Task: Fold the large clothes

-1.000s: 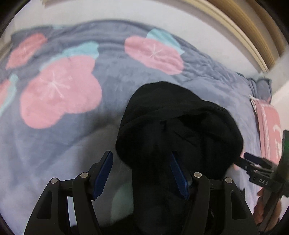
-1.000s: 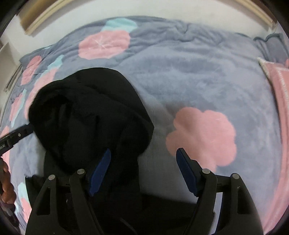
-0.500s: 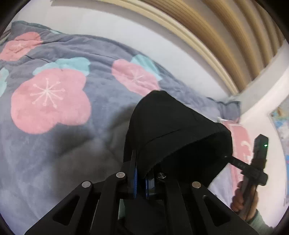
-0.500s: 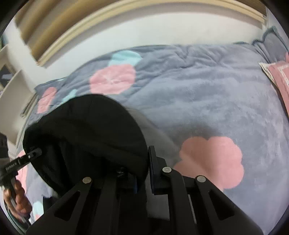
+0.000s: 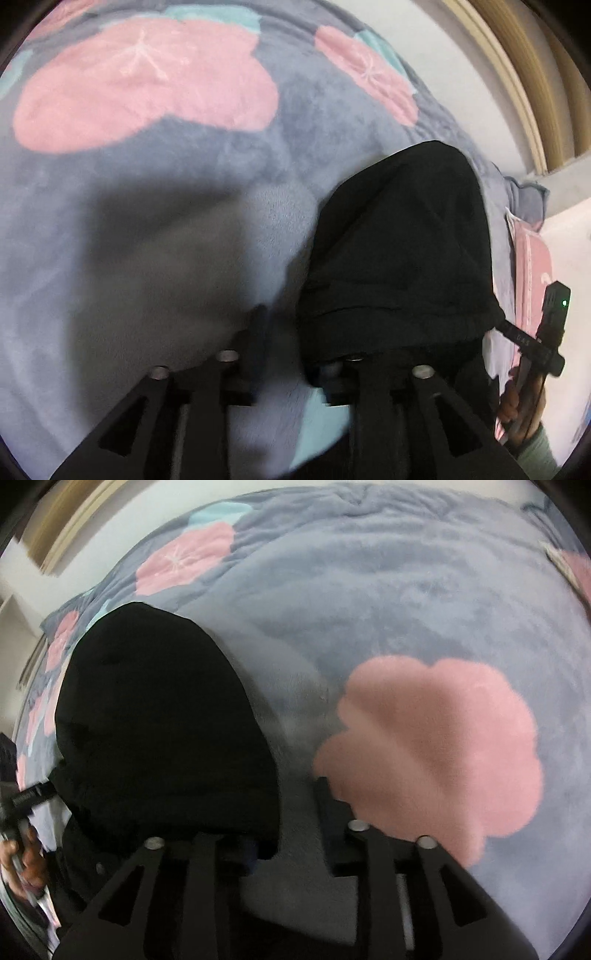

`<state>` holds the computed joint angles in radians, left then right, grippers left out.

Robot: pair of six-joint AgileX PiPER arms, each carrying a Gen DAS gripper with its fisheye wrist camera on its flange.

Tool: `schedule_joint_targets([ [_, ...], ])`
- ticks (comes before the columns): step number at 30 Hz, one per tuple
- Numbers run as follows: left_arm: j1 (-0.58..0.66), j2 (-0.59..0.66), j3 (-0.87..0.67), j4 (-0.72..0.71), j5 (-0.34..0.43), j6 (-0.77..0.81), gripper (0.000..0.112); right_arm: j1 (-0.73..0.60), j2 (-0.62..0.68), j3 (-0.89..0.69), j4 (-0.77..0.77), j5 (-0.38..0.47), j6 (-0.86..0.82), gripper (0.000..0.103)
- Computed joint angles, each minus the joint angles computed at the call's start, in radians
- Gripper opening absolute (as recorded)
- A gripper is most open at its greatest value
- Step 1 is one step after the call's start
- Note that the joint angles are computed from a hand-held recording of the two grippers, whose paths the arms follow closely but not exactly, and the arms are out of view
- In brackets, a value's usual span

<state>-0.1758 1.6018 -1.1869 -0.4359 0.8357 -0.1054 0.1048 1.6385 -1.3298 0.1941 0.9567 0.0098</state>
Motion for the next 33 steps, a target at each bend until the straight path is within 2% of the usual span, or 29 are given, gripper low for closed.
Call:
schedule_joint_targets([
  [2,-0.009,-0.071,0.005,0.078,0.038,-0.041,0.054,0.012,-0.043,-0.009,-0.054,0.036,-0.005,0.05],
  [7,-0.031,-0.177,-0.068,0.183,0.12,-0.092,0.055,-0.01,-0.159,-0.056,-0.048,0.11,-0.096,0.05],
  [9,-0.025,-0.17,-0.141,0.148,0.12,-0.074,0.055,0.003,-0.151,-0.127,-0.043,0.129,-0.088,0.051],
  [12,-0.04,-0.14,-0.224,0.076,0.087,-0.048,0.055,0.036,-0.094,-0.239,0.0,0.142,-0.077,0.051],
  [14,-0.074,-0.072,-0.273,0.043,0.054,-0.036,0.055,0.072,-0.049,-0.281,-0.014,0.137,-0.06,0.051],
  [17,-0.1,0.021,-0.277,0.013,0.063,-0.03,0.055,0.119,0.03,-0.286,-0.032,0.139,-0.059,0.051],
  [19,-0.106,0.081,-0.228,0.002,0.057,-0.036,0.054,0.146,0.082,-0.261,-0.066,0.147,-0.039,0.05],
  [20,-0.108,0.101,-0.211,0.012,0.062,-0.048,0.052,0.152,0.114,-0.238,-0.079,0.146,-0.043,0.05],
  [21,-0.113,0.122,-0.182,0.019,0.051,-0.064,0.039,0.154,0.131,-0.214,-0.082,0.13,-0.048,0.05],
  [23,-0.111,0.135,-0.132,0.017,-0.006,-0.067,0.03,0.134,0.141,-0.161,-0.035,0.078,-0.087,0.051],
  [27,-0.147,0.117,-0.178,0.127,0.038,-0.118,0.028,0.118,0.156,-0.205,-0.018,0.113,-0.097,0.053],
  [29,-0.186,0.086,-0.224,0.227,0.094,-0.144,0.028,0.114,0.151,-0.24,-0.027,0.152,-0.113,0.053],
  [31,-0.197,0.061,-0.276,0.268,0.139,-0.122,0.03,0.103,0.138,-0.282,-0.021,0.185,-0.138,0.054],
  [32,-0.197,0.057,-0.307,0.28,0.155,-0.107,0.038,0.086,0.131,-0.31,0.002,0.2,-0.162,0.054],
  [33,-0.194,0.06,-0.341,0.285,0.171,-0.098,0.056,0.071,0.132,-0.344,0.023,0.215,-0.179,0.059],
])
